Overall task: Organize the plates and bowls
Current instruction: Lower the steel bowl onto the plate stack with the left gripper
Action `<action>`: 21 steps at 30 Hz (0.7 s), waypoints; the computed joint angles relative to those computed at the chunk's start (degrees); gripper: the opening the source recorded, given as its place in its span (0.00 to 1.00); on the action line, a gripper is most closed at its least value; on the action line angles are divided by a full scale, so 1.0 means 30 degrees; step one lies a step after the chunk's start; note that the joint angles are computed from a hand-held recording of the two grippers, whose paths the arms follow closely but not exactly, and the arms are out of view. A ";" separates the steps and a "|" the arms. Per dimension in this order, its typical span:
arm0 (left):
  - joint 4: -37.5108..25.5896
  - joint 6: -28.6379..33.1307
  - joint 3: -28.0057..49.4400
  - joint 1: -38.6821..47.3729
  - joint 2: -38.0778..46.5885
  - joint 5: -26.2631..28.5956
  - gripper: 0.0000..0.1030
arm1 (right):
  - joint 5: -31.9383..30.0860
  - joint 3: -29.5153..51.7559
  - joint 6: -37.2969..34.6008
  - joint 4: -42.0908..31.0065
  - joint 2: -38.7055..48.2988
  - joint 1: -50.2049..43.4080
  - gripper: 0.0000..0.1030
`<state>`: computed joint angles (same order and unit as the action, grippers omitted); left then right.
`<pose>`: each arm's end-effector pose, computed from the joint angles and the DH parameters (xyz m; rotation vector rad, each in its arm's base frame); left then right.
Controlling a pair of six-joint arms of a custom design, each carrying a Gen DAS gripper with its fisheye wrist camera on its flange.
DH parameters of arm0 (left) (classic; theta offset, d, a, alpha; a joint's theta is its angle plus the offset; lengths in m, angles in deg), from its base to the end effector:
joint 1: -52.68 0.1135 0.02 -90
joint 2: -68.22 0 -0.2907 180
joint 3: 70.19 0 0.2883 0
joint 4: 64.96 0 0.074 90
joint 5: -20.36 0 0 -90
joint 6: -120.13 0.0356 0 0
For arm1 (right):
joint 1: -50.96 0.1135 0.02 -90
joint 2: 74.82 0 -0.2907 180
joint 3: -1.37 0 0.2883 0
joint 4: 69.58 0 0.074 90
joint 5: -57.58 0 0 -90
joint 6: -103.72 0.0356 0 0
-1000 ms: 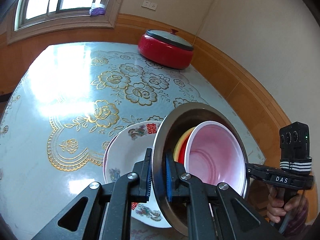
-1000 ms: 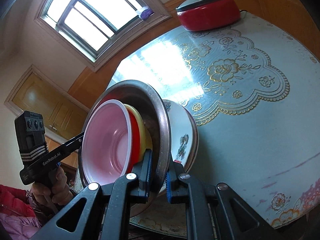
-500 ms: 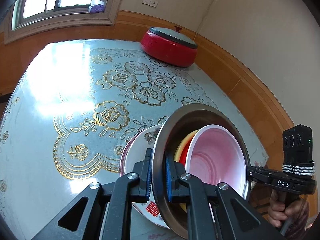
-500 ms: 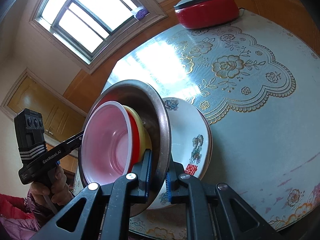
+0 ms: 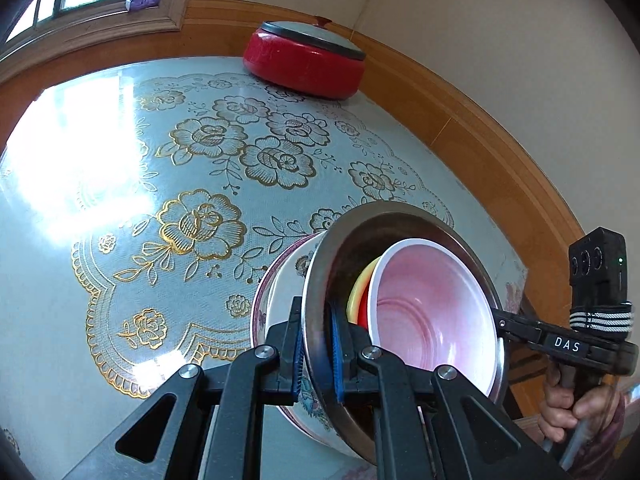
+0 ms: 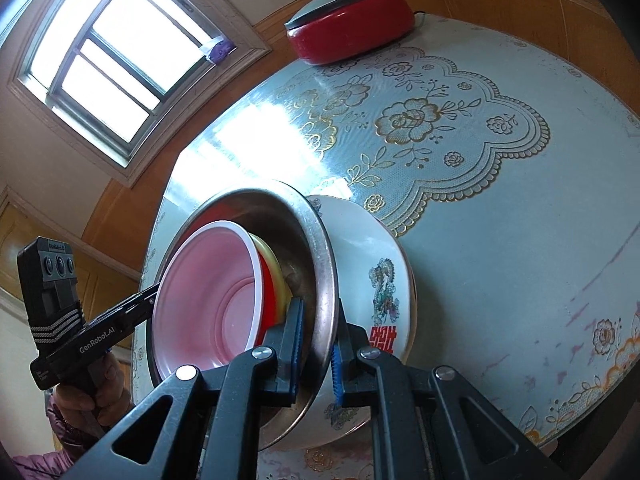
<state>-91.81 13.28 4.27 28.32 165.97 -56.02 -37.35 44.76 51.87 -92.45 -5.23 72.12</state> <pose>0.3551 -0.1700 0.2042 0.2724 2.4935 -0.5999 0.2311 0.0927 0.1760 0.3303 2.4836 0.5563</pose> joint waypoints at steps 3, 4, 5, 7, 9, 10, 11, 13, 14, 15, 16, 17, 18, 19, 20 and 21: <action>-0.0141 0.0443 0.0380 0.0052 0.0588 0.0274 0.10 | 0.0628 0.0017 0.0466 0.0086 0.0362 0.0136 0.10; -0.0191 0.0608 0.0450 0.0061 0.0741 0.0295 0.10 | 0.0824 0.0020 0.0608 0.0121 0.0503 0.0199 0.10; -0.0207 0.0759 0.0511 0.0045 0.0898 0.0238 0.10 | 0.0989 -0.0002 0.0700 0.0218 0.0654 0.0256 0.10; -0.0225 0.0898 0.0596 0.0098 0.1185 0.0295 0.10 | 0.1193 -0.0063 0.0982 0.0446 0.1052 0.0356 0.10; -0.0074 0.0977 0.0625 0.0160 0.1339 0.0521 0.11 | 0.1704 -0.0191 0.1134 0.0712 0.1324 0.0558 0.10; -0.0033 0.1100 0.0613 0.0116 0.1350 0.0361 0.13 | 0.1603 -0.0375 0.1254 0.1040 0.1341 0.0500 0.10; 0.0013 0.1249 0.0602 0.0061 0.1362 0.0202 0.13 | 0.1435 -0.0560 0.1395 0.1367 0.1287 0.0404 0.10; -0.0031 0.1401 0.0635 0.0085 0.1455 0.0311 0.13 | 0.1735 -0.0585 0.1425 0.1342 0.1192 0.0537 0.11; 0.0000 0.1403 0.0626 0.0117 0.1497 0.0453 0.13 | 0.1916 -0.0587 0.1392 0.1308 0.1154 0.0623 0.11; 0.0021 0.1399 0.0629 0.0160 0.1543 0.0588 0.14 | 0.1897 -0.0613 0.1432 0.1346 0.1125 0.0627 0.11; -0.0007 0.1359 0.0658 0.0205 0.1582 0.0724 0.14 | 0.1850 -0.0635 0.1490 0.1384 0.1124 0.0613 0.11; 0.0019 0.1270 0.0635 0.0243 0.1583 0.0827 0.14 | 0.1887 -0.0644 0.1531 0.1437 0.1135 0.0632 0.12; 0.0008 0.1213 0.0615 0.0267 0.1556 0.0904 0.14 | 0.1946 -0.0639 0.1595 0.1433 0.1120 0.0673 0.12; 0.0034 0.1184 0.0574 0.0284 0.1513 0.0955 0.14 | 0.1894 -0.0651 0.1703 0.1464 0.1089 0.0663 0.13; 0.0098 0.1146 0.0487 0.0296 0.1431 0.0969 0.14 | 0.1791 -0.0668 0.1824 0.1492 0.1055 0.0625 0.13; 0.0158 0.1117 0.0394 0.0309 0.1347 0.1028 0.14 | 0.1752 -0.0670 0.1880 0.1519 0.1067 0.0590 0.13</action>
<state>-91.33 16.63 5.45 29.25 170.01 -52.93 -32.10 42.75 57.52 -87.89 -2.03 73.89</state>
